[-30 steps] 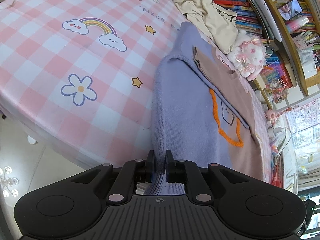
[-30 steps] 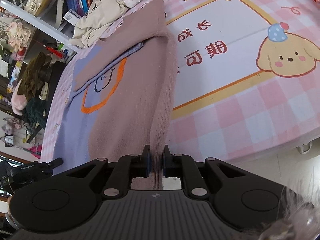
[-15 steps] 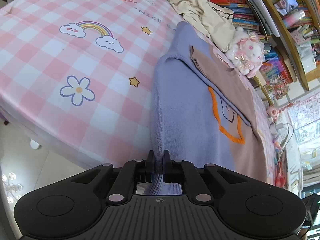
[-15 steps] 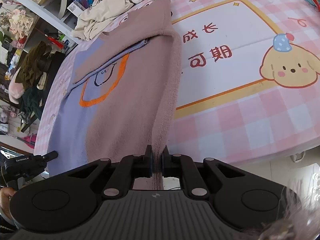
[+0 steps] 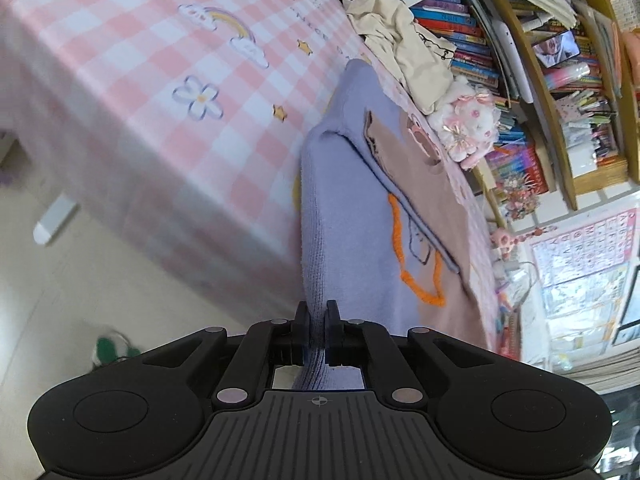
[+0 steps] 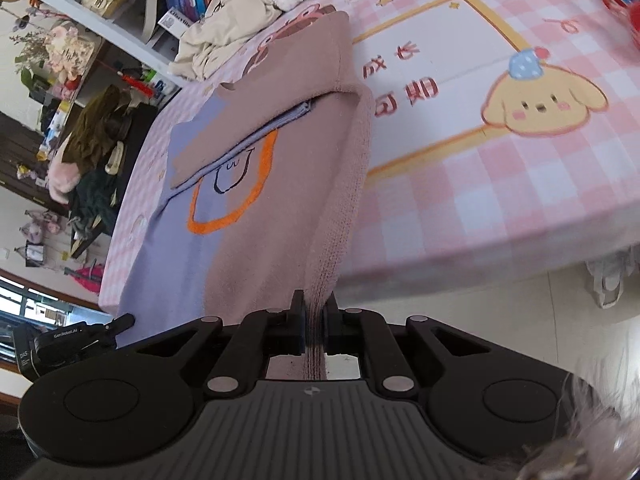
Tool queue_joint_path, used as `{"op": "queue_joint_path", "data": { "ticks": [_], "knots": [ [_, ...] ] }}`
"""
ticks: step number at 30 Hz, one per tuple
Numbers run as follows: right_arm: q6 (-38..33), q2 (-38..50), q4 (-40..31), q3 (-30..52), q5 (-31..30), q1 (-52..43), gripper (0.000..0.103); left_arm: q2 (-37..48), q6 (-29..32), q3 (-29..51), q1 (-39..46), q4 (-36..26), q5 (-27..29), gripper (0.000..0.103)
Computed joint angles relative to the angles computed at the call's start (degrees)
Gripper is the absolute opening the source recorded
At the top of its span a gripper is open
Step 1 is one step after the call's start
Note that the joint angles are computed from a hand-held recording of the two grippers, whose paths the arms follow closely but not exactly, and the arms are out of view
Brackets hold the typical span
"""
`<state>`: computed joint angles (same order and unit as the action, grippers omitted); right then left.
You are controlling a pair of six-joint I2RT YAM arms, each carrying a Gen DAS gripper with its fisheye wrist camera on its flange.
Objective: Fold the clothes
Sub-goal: 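Fold the hem up toward the collar with both grippers and open them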
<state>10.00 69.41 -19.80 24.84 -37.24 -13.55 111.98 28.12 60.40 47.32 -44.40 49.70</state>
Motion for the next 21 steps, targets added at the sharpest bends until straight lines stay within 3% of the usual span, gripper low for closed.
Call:
{"op": "queue_joint_path", "data": {
  "ticks": [6, 11, 16, 21],
  "knots": [
    [-4.09, -6.38, -7.65, -1.89, -1.79, -4.21, 0.008, -0.57, 3.92, -1.07, 3.84, -5.27, 1.07, 0.005],
    [-2.99, -7.42, -9.12, -0.20, -9.14, -9.59, 0.008, -1.19, 1.36, -0.26, 3.97, -7.31, 9.16, 0.005],
    [6.70, -5.86, -0.87, 3.37, -15.25, -10.19, 0.008, -3.46, -10.64, 0.41, -0.43, -0.12, 18.18, 0.005],
    [23.05, 0.85, 17.12, 6.30, -15.16, -7.57, 0.008, -5.28, -33.89, 0.17, -5.47, 19.61, 22.88, 0.005]
  ]
}}
